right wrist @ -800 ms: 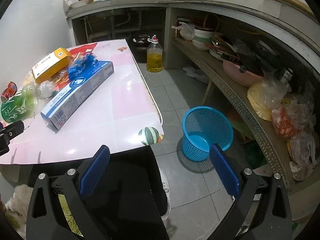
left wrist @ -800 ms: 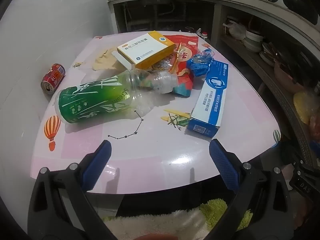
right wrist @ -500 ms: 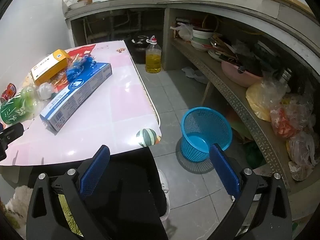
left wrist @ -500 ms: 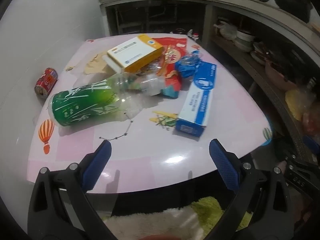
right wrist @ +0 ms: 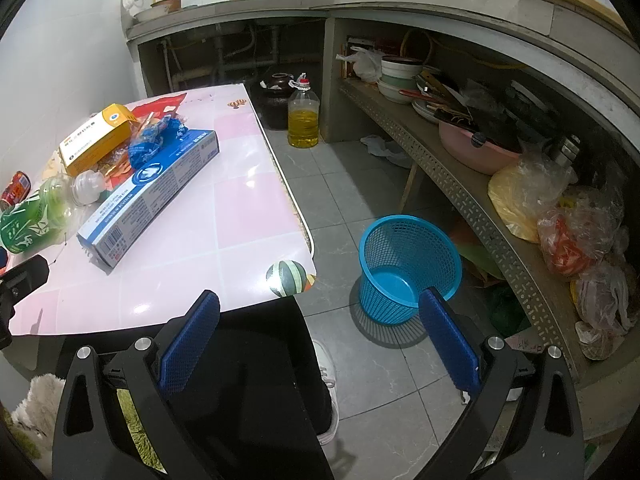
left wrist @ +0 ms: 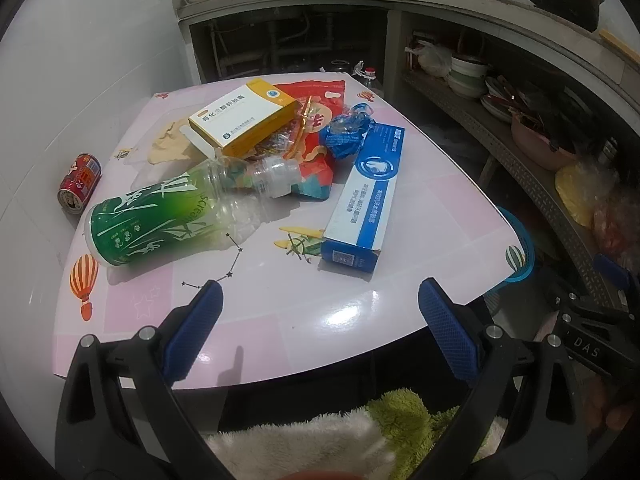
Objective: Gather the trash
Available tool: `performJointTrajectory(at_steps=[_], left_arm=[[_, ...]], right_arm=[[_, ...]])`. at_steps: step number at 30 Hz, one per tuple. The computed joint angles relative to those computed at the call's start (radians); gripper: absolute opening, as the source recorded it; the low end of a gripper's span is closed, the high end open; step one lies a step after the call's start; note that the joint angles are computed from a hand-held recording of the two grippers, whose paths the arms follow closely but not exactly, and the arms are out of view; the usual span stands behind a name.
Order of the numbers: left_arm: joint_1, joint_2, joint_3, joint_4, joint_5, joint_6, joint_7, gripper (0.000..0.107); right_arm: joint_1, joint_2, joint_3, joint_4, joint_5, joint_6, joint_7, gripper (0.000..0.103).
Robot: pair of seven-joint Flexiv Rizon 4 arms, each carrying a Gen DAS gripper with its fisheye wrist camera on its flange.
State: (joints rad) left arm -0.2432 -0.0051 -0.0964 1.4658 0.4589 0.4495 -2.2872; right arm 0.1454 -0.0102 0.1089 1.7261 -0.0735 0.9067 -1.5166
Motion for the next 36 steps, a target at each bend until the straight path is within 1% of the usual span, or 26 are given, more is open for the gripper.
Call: performJointTrajectory(at_steps=[36], left_arm=[[0.011,0.005,0.003,0.012,0.001,-0.012,-0.008,0.094]], right_arm=[[0.004,0.004,0.001,0.012,-0.011,0.008,0.015,0.097]])
